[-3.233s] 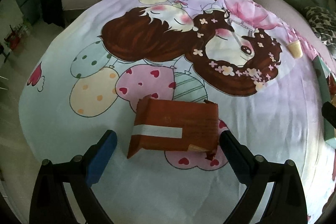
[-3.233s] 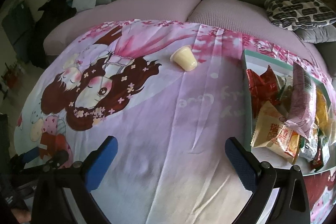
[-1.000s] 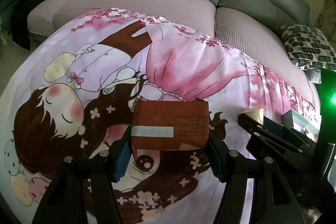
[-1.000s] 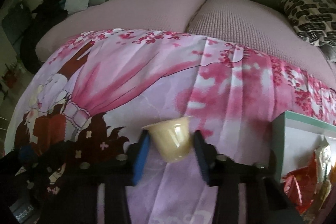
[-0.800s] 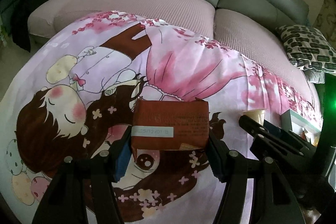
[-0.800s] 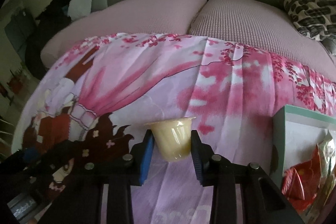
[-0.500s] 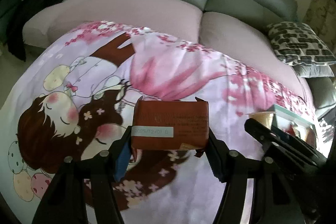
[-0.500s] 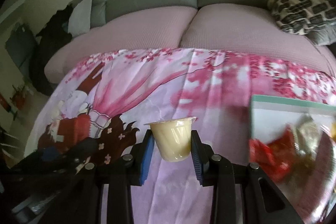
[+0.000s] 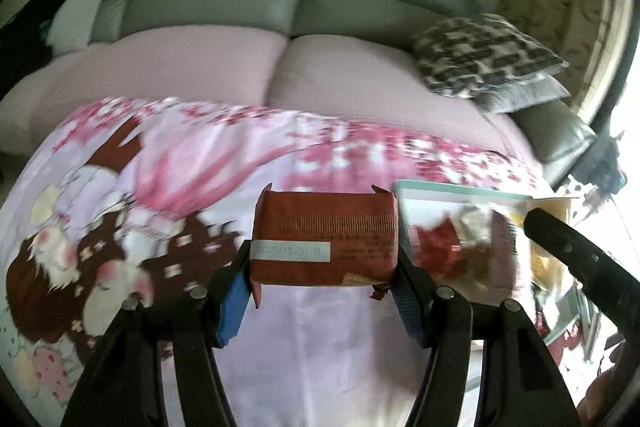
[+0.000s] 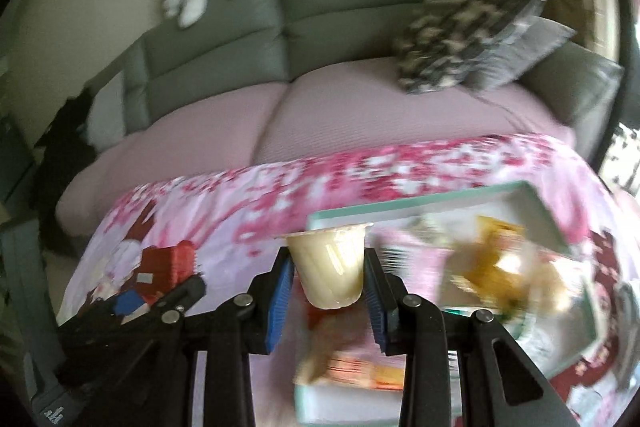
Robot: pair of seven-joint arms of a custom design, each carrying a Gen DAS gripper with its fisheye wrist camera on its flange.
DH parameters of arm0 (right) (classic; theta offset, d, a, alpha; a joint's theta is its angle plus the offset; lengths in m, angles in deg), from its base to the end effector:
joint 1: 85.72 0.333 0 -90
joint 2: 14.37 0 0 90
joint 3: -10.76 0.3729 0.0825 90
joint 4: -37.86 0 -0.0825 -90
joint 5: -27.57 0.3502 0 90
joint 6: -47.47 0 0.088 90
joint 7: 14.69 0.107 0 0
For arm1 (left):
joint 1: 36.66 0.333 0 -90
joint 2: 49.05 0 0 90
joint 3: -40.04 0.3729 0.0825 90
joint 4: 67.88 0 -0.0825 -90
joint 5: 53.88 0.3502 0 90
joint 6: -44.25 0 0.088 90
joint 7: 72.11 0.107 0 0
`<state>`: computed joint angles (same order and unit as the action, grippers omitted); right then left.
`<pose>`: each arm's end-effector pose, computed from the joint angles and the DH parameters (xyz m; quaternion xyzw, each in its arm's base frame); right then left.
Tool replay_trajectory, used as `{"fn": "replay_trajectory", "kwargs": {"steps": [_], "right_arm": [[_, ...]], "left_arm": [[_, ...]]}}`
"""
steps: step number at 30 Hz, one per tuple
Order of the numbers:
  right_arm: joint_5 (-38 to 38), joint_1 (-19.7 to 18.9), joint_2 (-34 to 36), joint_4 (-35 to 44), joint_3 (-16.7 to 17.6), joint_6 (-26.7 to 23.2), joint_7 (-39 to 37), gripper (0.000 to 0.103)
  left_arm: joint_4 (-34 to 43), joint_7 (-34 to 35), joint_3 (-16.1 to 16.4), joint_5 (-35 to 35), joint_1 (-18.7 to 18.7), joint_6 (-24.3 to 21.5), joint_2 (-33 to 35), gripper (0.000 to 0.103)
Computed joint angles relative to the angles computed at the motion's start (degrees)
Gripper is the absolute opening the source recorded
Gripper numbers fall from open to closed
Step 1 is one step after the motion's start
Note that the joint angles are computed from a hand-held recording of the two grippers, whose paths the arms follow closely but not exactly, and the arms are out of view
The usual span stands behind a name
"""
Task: Organize snacks
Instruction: 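Carry the red-brown box and pudding cup over the tray with both grippers, then lower the box and pudding cup into the tray and open both grippers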
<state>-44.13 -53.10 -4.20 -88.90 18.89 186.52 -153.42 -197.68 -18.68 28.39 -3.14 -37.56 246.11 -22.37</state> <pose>0.4130 0.3480 0.3849 -0.4300 0.8177 -0.2748 0.2664 0.5242 -0.2023 0.3238 -0.4817 0.7933 -0.3570 0.1055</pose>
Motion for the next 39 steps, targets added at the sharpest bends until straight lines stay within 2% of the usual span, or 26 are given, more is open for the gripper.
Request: {"fn": "replay_trajectory", "kwargs": {"steps": [4, 9, 13, 17, 22, 25, 28, 36, 39], "right_arm": [[3.10, -0.15, -4.28, -5.76, 0.55, -2.97, 3.77, 0.037], [5.17, -1.57, -8.66, -12.08, 1.38, -3.66, 8.70, 0.037], [5.92, -2.57, -11.25, -15.73, 2.08, -3.31, 11.91, 0.037], [5.28, -3.53, -12.30, -17.70, 2.37, -1.81, 13.73, 0.037], [1.77, -4.97, -11.22, -18.42, 1.77, 2.33, 16.35, 0.037], [0.29, -5.61, -10.18, -18.46, 1.34, 4.88, 17.21, 0.037], [-1.54, -5.97, -9.57, -18.63, 1.02, 6.44, 18.68, 0.037], [-5.32, -6.88, -8.36, -19.12, 0.23, 9.54, 22.48, 0.037], [-6.16, -7.12, -7.94, -19.13, 0.04, 10.35, 23.32, 0.037]], "left_arm": [[-0.51, 2.97, 1.46, -1.51, -4.01, 1.57, -0.07, 0.065], [-1.01, 6.33, 1.51, -2.34, -7.19, 1.46, -0.15, 0.065], [-2.49, 10.90, 3.62, -5.53, -11.71, 2.97, -0.82, 0.065], [-2.79, 14.12, 4.39, -8.81, -14.60, 2.43, -0.41, 0.065], [-1.97, 16.34, 6.18, -14.11, -18.09, 0.04, 0.62, 0.065], [-1.21, 16.31, 4.98, -13.94, -17.70, -1.19, 1.49, 0.065], [-1.44, 17.64, 6.35, -14.93, -19.99, -0.62, 1.54, 0.065], [-0.92, 19.85, 6.57, -16.13, -22.30, -1.44, 2.30, 0.065], [-0.96, 20.96, 8.00, -17.29, -24.29, -1.20, 2.36, 0.065]]}}
